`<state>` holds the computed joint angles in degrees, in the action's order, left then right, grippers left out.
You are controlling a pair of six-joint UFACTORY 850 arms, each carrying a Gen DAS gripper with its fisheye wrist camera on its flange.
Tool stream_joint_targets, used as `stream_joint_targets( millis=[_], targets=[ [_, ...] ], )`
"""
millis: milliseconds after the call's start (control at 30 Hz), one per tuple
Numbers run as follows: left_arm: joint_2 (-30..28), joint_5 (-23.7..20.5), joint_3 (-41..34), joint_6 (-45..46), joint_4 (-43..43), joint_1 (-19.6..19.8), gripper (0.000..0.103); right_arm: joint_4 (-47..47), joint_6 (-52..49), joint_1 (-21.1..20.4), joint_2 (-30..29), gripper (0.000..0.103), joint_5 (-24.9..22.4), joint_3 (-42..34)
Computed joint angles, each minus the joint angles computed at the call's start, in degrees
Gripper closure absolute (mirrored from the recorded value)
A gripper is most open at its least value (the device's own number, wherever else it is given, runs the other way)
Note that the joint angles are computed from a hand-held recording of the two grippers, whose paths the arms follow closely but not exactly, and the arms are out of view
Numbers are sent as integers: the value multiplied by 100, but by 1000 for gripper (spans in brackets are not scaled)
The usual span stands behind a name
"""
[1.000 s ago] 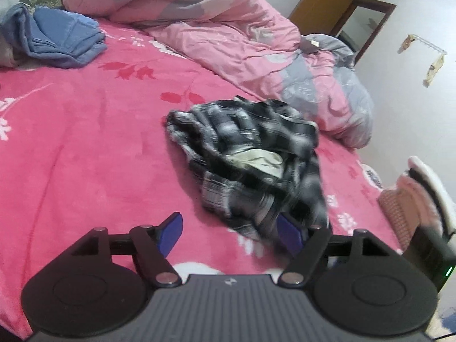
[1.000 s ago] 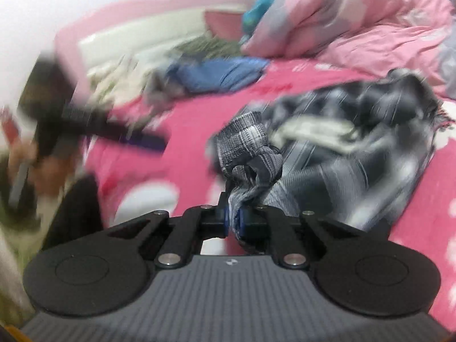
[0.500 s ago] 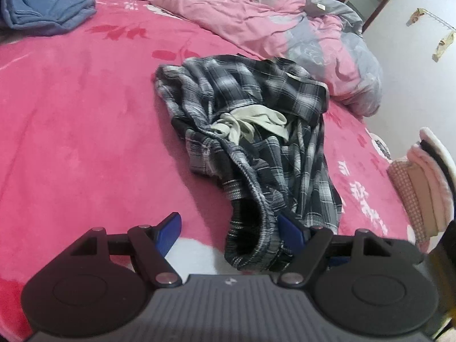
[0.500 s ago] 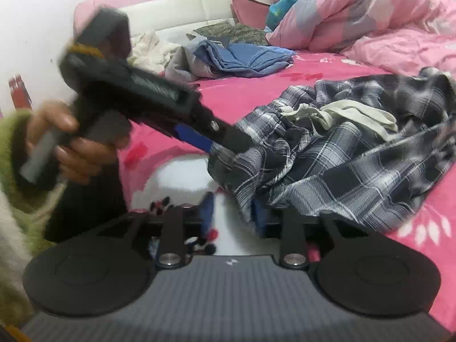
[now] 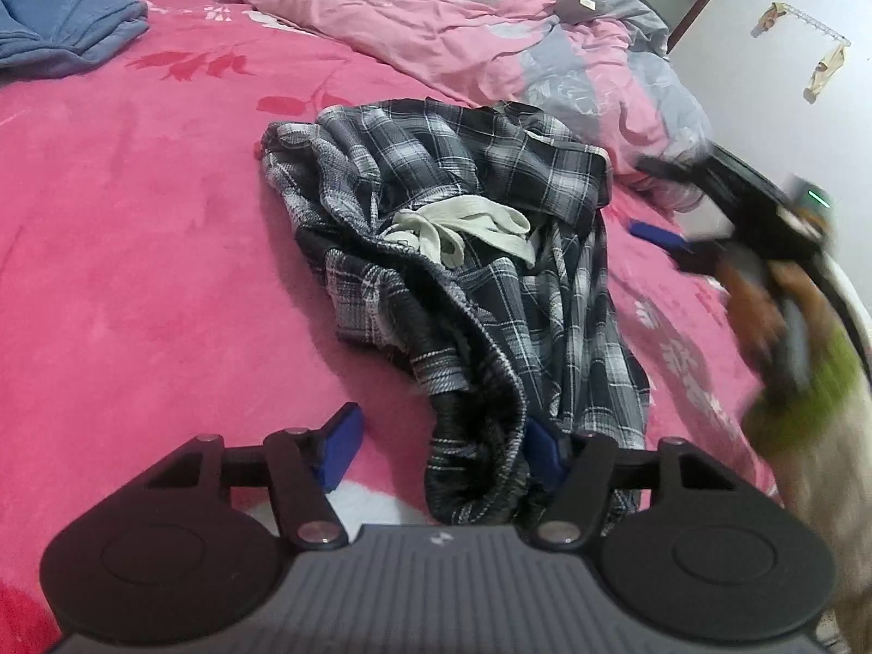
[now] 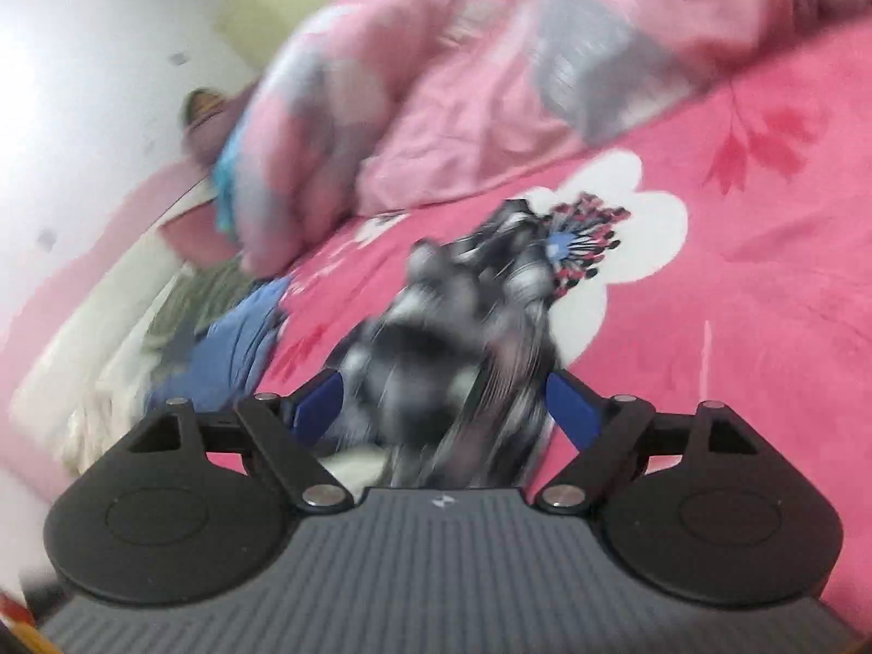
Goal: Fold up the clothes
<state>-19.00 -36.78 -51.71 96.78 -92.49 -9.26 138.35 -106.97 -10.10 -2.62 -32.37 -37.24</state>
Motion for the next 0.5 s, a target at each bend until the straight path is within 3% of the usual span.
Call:
stream_joint_targets(
  millis=[100, 233, 333, 400, 467, 500],
  targets=[
    [23, -177, -14, -137, 169, 70, 33, -1155, 1552, -229, -981, 21, 175, -1051],
    [28, -412, 1, -154, 135, 144, 24, -2872, 3520, -169, -2159, 21, 648, -2487],
    [11, -384, 23, -71, 85, 120, 24, -3781, 4165, 58, -2422, 10, 834, -2922],
    [-6, -253, 30, -26, 45, 56, 26, -4438, 4625, 205, -2593, 22, 931, -3207],
    [21, -158, 79, 219, -168, -2, 28, -4964, 4782, 386, -2478, 53, 1184, -3139],
    [32, -87, 86, 291, -240, -28, 35, -5111, 4794, 465, -2406, 58, 1310, -3066]
  ],
)
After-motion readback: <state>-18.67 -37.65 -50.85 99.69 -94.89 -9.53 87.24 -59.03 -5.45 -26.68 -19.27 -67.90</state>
